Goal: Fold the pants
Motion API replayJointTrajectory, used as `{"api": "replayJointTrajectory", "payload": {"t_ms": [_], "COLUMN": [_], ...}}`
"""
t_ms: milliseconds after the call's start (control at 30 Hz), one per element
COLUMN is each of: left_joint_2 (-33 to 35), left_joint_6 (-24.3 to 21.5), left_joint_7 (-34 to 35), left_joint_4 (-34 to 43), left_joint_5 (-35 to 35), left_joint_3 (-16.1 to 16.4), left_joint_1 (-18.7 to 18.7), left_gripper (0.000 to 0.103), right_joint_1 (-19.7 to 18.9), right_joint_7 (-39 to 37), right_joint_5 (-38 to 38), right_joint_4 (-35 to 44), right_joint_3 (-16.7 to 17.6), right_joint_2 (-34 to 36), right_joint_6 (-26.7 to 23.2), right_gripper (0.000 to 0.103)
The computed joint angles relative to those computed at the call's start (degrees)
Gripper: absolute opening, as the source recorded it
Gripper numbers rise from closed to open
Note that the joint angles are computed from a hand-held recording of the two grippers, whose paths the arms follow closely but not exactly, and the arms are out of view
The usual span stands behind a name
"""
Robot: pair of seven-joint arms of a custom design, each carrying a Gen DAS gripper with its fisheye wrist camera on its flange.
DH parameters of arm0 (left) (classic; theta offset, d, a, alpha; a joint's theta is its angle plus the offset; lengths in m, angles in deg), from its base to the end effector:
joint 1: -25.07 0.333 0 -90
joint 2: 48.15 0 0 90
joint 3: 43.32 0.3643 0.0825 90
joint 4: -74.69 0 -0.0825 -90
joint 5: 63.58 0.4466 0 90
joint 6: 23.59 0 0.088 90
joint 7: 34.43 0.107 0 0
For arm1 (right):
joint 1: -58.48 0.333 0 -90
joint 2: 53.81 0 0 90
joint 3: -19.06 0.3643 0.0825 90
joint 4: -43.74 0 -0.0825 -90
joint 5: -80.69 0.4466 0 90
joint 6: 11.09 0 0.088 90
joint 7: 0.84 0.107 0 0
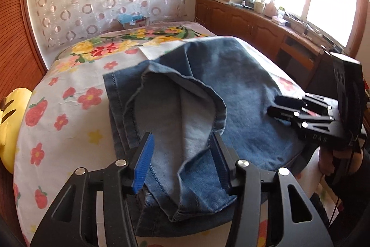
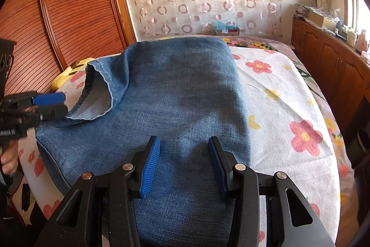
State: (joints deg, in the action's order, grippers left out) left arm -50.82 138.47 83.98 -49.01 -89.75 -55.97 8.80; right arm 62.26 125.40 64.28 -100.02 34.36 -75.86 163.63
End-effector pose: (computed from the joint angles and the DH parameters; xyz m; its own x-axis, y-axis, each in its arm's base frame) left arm 0.5569 -0.2840 0.5133 -0.5965 -0.8011 0.0499 -0.6061 0.4088 -0.6822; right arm 0.4648 0.1950 0.5309 0.0816 -0.9836 -0.1608 -0.6192 0.0764 -0.7815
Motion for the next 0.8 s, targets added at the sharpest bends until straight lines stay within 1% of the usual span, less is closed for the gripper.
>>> {"api": "replayJointTrajectory", "payload": {"t_ms": [33,67,133,167,200,233,367,533,633,700,767,800], "left_joint_2": [0.1,0.3,0.0,-0.7,-1.3,-1.6,-2.4,-3.7,-3.9,-3.3,-2.2,-1.6], "left_joint_6": [-0.4,-0.5,0.5,2.5,3.7,3.7,3.7,4.2,5.0,4.1,4.0,4.1], "left_joint_7": [0.1,-0.3,-0.5,-1.2,-2.3,-3.8,-9.9,-10.3,-8.6,-8.2,-8.3,-8.1], "left_joint_4": [0.0,-0.1,-1.0,-2.2,-3.2,-3.7,-5.3,-6.5,-6.0,-4.4,-2.8,-1.9], "left_joint_5": [0.2,0.9,0.8,0.6,1.5,2.8,8.0,7.7,5.5,5.0,5.5,5.2], "left_joint_3": [0.0,0.1,0.1,0.1,0.2,0.4,1.0,2.3,3.0,3.1,2.7,2.5], "left_joint_1": [0.0,0.2,0.4,0.4,0.6,0.9,2.3,2.2,1.2,1.0,1.2,1.2], "left_gripper": [0.039,0.028,0.010,0.007,0.006,0.005,0.005,0.005,0.006,0.017,0.040,0.046], "right_joint_1": [0.0,0.0,0.0,0.0,0.1,0.1,0.1,0.3,0.2,0.2,0.1,-0.5], "right_joint_7": [0.0,0.0,0.1,0.1,0.1,0.1,0.0,-0.1,-0.2,-0.2,-0.2,0.3], "right_joint_5": [0.0,0.0,-0.1,0.0,0.0,0.1,0.1,0.3,0.4,0.4,0.4,0.1], "right_joint_4": [0.0,0.0,0.0,0.0,0.0,-0.1,-0.1,-0.1,-0.1,-0.1,-0.1,-0.2], "right_joint_3": [0.0,0.0,0.0,0.0,-0.1,-0.1,-0.1,-0.3,-0.3,-0.3,-0.2,0.4], "right_joint_2": [0.0,0.0,0.0,0.0,0.0,0.0,0.0,0.1,0.0,0.0,0.0,-0.2], "right_joint_6": [0.0,0.0,0.0,0.0,0.1,0.2,0.2,0.3,0.3,0.3,0.3,0.5], "right_gripper": [0.045,0.045,0.045,0.045,0.045,0.045,0.045,0.046,0.046,0.046,0.046,0.046]}}
